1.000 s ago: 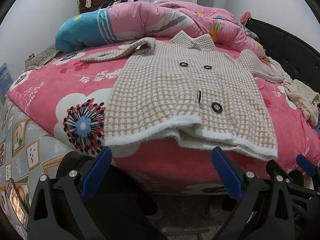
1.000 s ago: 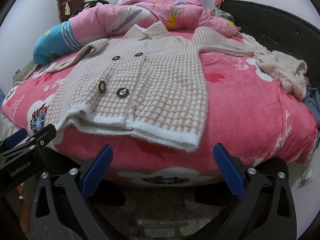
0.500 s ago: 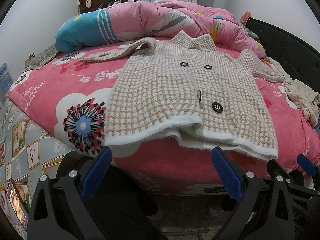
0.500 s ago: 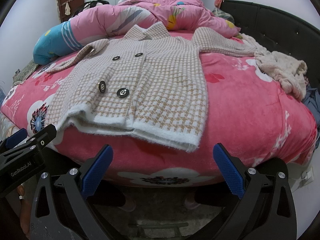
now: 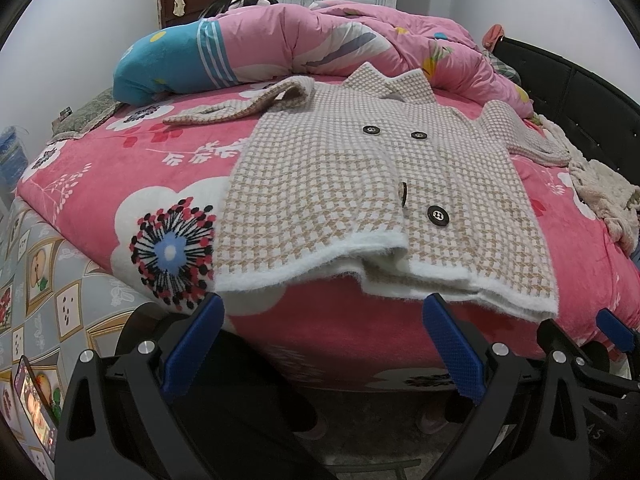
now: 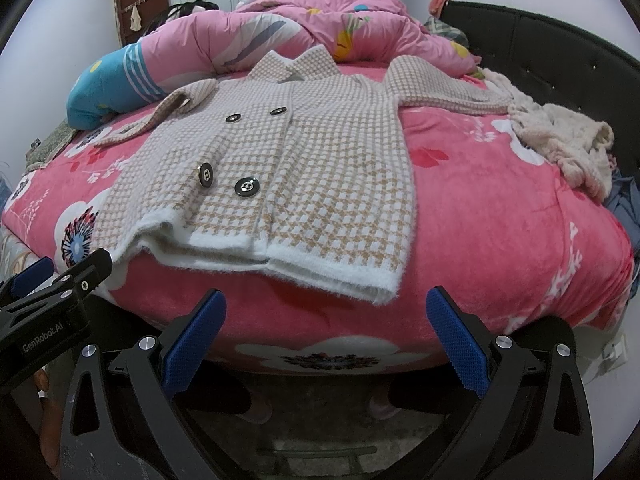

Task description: Fold large clothes

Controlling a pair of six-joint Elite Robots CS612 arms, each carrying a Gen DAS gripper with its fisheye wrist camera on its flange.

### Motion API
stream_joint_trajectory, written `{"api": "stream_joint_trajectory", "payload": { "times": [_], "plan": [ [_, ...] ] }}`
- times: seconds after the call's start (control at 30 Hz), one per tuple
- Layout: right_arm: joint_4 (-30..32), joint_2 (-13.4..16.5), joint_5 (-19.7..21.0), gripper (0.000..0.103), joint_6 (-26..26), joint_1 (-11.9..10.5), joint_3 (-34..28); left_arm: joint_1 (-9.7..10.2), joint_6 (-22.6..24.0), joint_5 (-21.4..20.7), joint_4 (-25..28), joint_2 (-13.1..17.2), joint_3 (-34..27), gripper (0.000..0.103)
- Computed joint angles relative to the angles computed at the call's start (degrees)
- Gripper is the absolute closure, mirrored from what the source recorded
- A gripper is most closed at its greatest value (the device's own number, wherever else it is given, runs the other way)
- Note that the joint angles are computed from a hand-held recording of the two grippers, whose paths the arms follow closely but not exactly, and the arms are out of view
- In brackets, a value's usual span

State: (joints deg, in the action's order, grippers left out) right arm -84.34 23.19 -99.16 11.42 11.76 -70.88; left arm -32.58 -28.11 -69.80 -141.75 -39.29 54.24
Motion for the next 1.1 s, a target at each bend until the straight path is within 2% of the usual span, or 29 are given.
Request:
{"api": "stream_joint_trajectory", "payload": {
  "times": [0.3,0.73,0.93,1.03,1.1],
  "plan": [
    [-0.1,0.0,0.0,0.007,-0.1,0.0,0.1,0.24,-0.1,0.2,-0.4,-0.4,0.7,0.005],
    [-1.3,-1.4,0.9,0.007,-0.6,-0.1,2.9,0.49,-0.8,1.7,1.2,0.7,-1.2,0.005],
    [-1.2,-2.3,1.9,0.007,-0.6,-0.5,5.3,0.99,-0.8,2.1,3.1,2.2,-3.8,0.005],
    [-2.1,-3.4,2.7,0.007,0.0,-1.2,7.8,1.61,-0.2,4.3,4.2,3.3,-5.8,0.005],
    [-4.4,-4.6,1.3,0.007,-1.1,-1.6,10.9,2.47,-0.5,6.2,5.6,4.7,-8.5,0.005]
  ]
}}
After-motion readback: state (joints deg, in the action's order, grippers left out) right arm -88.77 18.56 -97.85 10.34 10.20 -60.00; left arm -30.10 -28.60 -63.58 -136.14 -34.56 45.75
